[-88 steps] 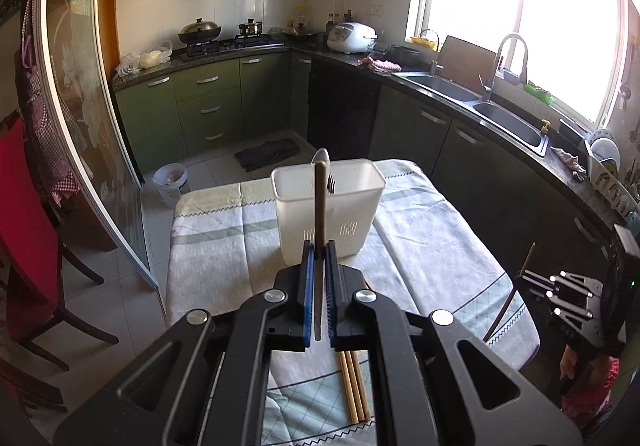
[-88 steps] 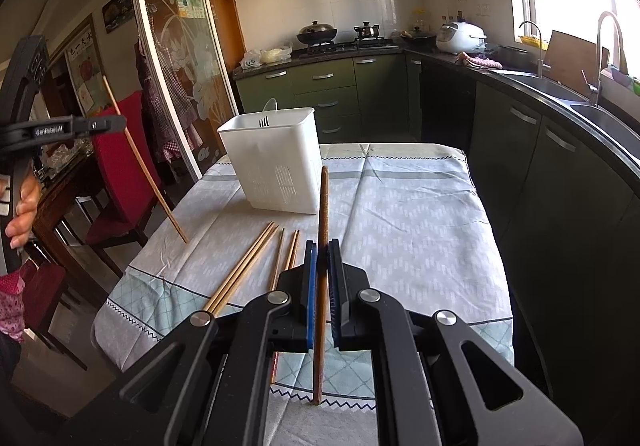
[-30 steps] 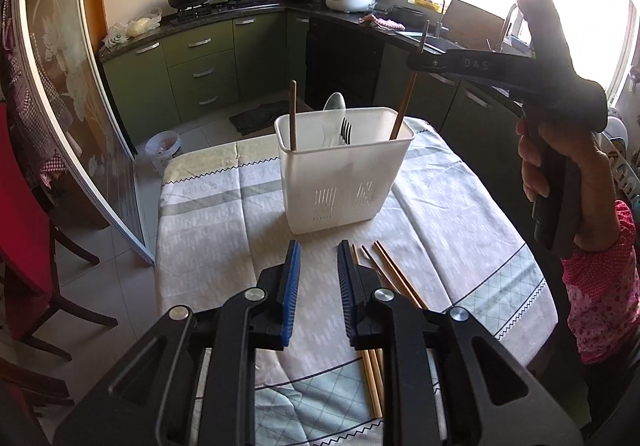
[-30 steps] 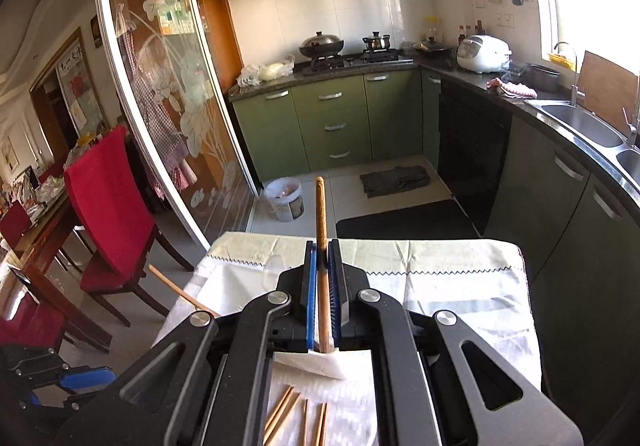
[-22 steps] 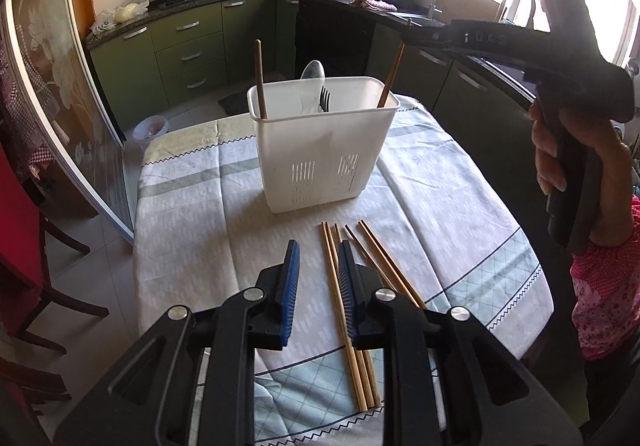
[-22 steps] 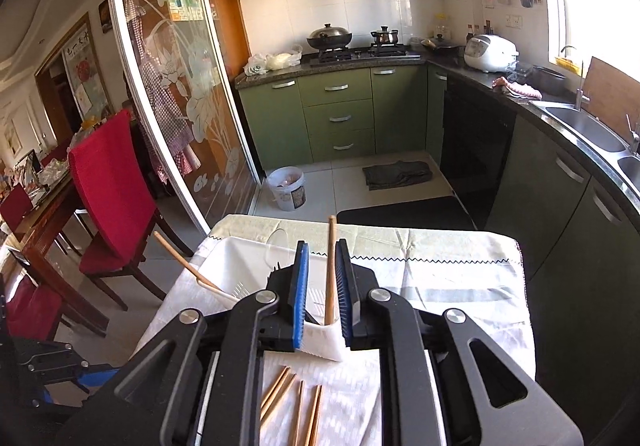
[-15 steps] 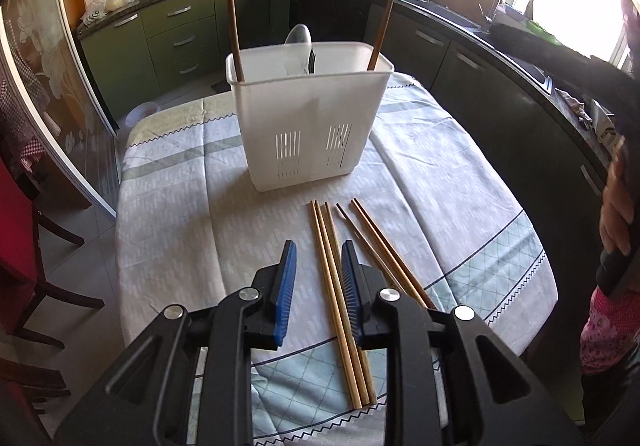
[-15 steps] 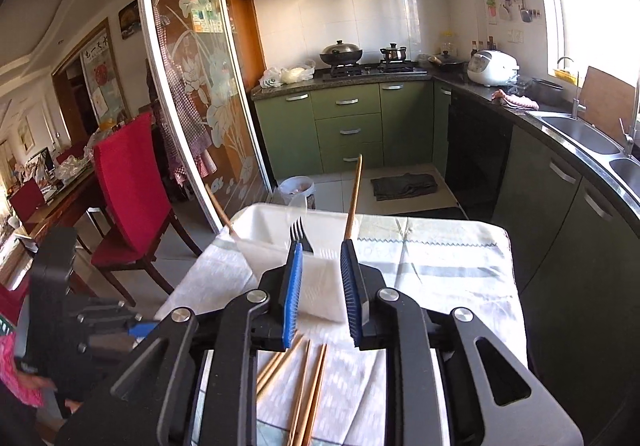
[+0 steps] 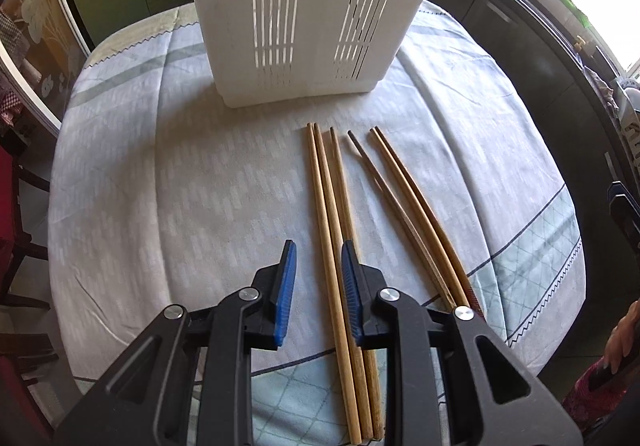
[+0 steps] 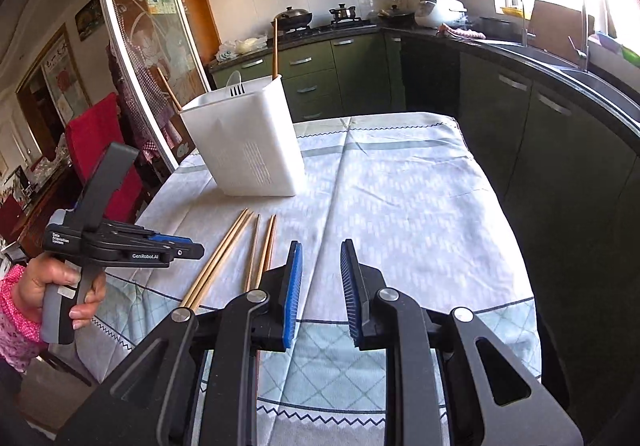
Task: Organize utensils
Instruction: 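Grasp another wooden chopstick with the left gripper while the right gripper approaches the chopsticks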
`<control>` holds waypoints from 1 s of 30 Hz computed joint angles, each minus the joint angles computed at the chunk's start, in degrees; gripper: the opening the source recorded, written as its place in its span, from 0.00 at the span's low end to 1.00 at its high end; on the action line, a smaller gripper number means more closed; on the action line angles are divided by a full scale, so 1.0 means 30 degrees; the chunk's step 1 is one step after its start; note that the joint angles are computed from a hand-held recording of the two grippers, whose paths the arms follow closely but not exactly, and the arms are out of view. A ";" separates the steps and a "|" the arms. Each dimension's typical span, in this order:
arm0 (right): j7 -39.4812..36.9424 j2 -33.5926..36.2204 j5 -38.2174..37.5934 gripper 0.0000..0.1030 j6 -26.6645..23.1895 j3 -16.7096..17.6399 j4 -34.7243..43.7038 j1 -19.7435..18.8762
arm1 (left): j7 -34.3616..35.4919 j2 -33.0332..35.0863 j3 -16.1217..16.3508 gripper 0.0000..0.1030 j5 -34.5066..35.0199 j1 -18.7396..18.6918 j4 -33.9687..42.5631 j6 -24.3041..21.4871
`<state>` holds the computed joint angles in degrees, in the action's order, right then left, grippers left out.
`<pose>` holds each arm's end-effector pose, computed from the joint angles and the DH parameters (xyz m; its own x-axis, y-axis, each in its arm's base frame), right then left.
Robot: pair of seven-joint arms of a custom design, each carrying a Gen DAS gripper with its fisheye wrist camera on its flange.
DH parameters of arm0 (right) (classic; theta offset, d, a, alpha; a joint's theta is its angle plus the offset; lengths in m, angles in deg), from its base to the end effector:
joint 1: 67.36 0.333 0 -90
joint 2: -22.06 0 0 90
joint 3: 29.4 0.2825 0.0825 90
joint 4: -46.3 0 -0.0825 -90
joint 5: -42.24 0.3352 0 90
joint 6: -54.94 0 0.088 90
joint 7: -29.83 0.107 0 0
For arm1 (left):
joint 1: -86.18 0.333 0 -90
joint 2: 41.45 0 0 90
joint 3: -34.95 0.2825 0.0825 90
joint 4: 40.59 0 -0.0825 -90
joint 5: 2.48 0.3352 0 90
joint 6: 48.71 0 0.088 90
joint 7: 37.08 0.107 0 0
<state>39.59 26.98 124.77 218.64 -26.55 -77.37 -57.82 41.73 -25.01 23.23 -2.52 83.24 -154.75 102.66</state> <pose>0.5233 0.0594 0.3887 0.3893 -0.8964 -0.2119 -0.6523 -0.1059 -0.7506 0.5698 -0.1425 0.3595 -0.0632 -0.9899 0.1266 -0.9399 0.0163 -0.3412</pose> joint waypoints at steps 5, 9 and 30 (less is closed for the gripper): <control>0.0017 -0.0285 -0.0009 0.31 -0.0552 -0.0158 -0.0254 -0.0186 | -0.0567 0.0466 0.0242 0.22 0.0719 -0.0185 0.0374 -0.0319; 0.0441 -0.0286 -0.0331 0.31 -0.0684 -0.0151 -0.0102 -0.0129 | -0.0657 0.0642 0.0234 0.22 0.0971 -0.0159 0.0516 -0.0506; 0.1496 -0.0107 -0.0879 0.31 -0.1445 -0.0240 -0.0135 -0.0412 | -0.1712 0.2847 0.0266 0.07 0.2378 -0.0428 0.3714 -0.1823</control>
